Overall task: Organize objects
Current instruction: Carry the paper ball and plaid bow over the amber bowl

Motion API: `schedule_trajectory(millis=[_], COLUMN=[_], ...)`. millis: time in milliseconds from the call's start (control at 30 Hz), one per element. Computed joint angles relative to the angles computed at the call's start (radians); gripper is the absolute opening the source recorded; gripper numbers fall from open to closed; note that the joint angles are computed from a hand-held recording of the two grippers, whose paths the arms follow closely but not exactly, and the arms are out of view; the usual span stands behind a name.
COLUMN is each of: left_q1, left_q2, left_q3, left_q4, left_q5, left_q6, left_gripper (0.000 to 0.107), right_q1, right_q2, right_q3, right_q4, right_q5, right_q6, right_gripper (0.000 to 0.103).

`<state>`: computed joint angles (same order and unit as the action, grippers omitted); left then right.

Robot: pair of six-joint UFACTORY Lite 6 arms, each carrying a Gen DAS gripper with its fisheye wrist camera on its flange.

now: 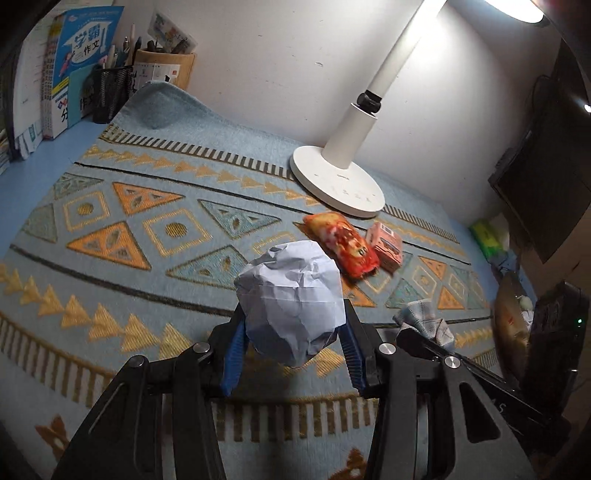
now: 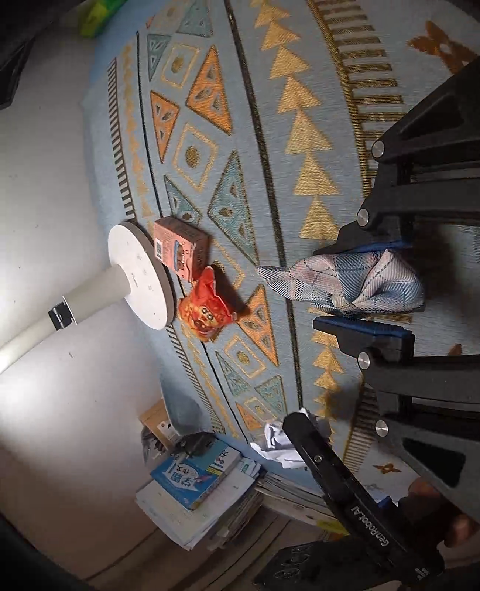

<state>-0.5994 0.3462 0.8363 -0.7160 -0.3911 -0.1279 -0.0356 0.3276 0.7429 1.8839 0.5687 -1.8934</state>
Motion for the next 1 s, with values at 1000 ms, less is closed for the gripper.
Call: schedule_trajectory(millis=[1000], left_q1=[-0.118], left_q2=[0.043], left_q3=[0.000], left_q4=[-0.142], left_q5=[-0.090], left_q6=[0.150], left_gripper=[0.045], right_q1=[0.153], right_q2=[-0.153], right_q3=[-0.160], right_q4=[0.453], right_q5=[-0.147], right_q6=[-0.471], right_gripper=[0.066])
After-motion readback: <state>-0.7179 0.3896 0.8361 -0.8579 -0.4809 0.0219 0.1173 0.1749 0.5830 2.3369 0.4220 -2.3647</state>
